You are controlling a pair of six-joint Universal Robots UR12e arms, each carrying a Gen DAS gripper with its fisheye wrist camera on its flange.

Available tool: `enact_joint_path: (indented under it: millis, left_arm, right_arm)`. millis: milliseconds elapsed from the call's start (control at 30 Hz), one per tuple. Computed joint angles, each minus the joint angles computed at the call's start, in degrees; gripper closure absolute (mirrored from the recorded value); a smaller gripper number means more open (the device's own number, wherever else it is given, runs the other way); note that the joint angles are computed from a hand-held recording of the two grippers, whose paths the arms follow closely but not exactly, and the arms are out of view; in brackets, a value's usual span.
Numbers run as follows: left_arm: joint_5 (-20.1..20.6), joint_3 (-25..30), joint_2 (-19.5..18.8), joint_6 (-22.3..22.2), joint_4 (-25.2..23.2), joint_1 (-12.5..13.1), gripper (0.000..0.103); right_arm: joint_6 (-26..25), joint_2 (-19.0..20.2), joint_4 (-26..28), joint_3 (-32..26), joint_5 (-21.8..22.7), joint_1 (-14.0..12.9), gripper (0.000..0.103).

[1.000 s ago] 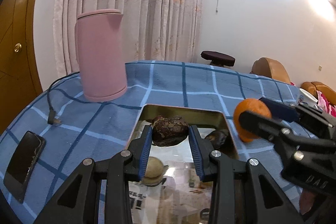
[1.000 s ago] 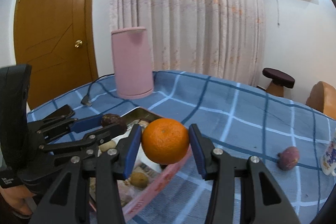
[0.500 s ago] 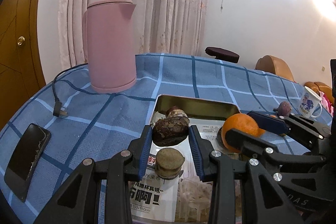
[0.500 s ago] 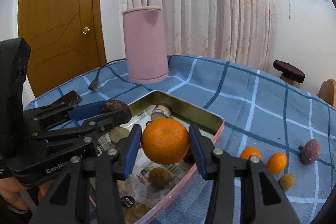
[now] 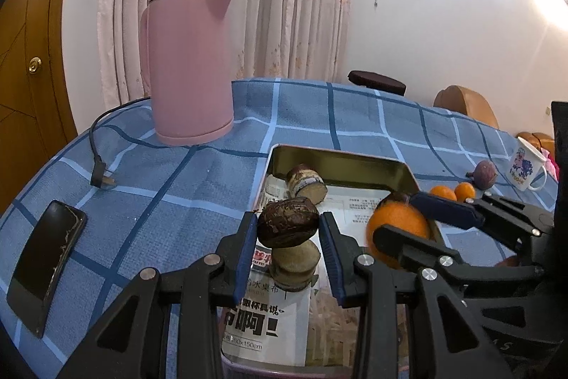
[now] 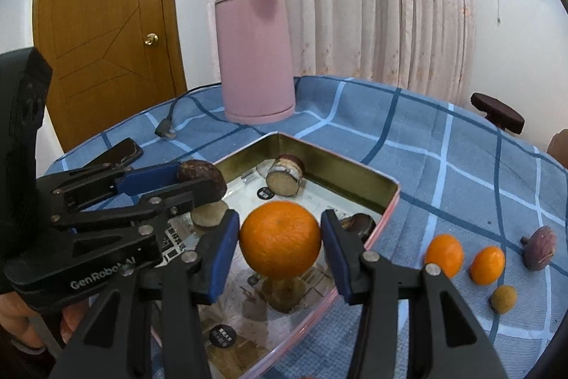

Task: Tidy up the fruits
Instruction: 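Carry the brown fruit and orange over the tin box and open both grippers, then grasp the small yellow fruit with the right gripper while the left gripper grasps an orange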

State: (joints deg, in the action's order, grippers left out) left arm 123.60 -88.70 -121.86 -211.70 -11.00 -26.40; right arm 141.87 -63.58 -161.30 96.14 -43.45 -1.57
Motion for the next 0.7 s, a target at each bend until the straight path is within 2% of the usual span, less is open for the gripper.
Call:
enact_joint_path:
  millis: [100,167,233,300,400,467,700]
  left_arm:
    - [-0.7,-0.1,0.2,-0.4,-0.1,0.0,0.062]
    - [-0.3,0.2,0.1,-0.1,-0.5,-0.2,0.049]
    - [0.1,0.5,0.0,0.7,0.6,-0.7,0.043]
    - [-0.1,1.1,-0.3,1.4,1.5,-1.1,0.043]
    - [-1.1,2.8,-1.3,3.4,2.7,-1.8,0.042]
    - [-1.8,4.4,-2.2,4.8,2.6,-2.2,0.034]
    - [-4.5,10.9,-5.9,9.0,-1.0,-3.6,0.031]
  right_arm:
    - [0.5,-0.1,-0.1,0.0,0.9,-0.5,0.04]
    - [0.6,-0.3,-0.7,0.2,1.6,-1.0,0.036]
    - [1.3,-0.5,-3.0,0.7,1.7,-2.0,0.032]
    - [2.6,-0.5,-4.7,0.7,1.2,-3.0,0.03]
    - [5.6,0.0,-6.9,0.1,-1.7,-4.7,0.025]
    - [7.8,0.6,-9.0,-0.6,-6.1,-5.5,0.024]
    - [11.4,2.2,-8.3,-3.1,-11.7,-7.2,0.024]
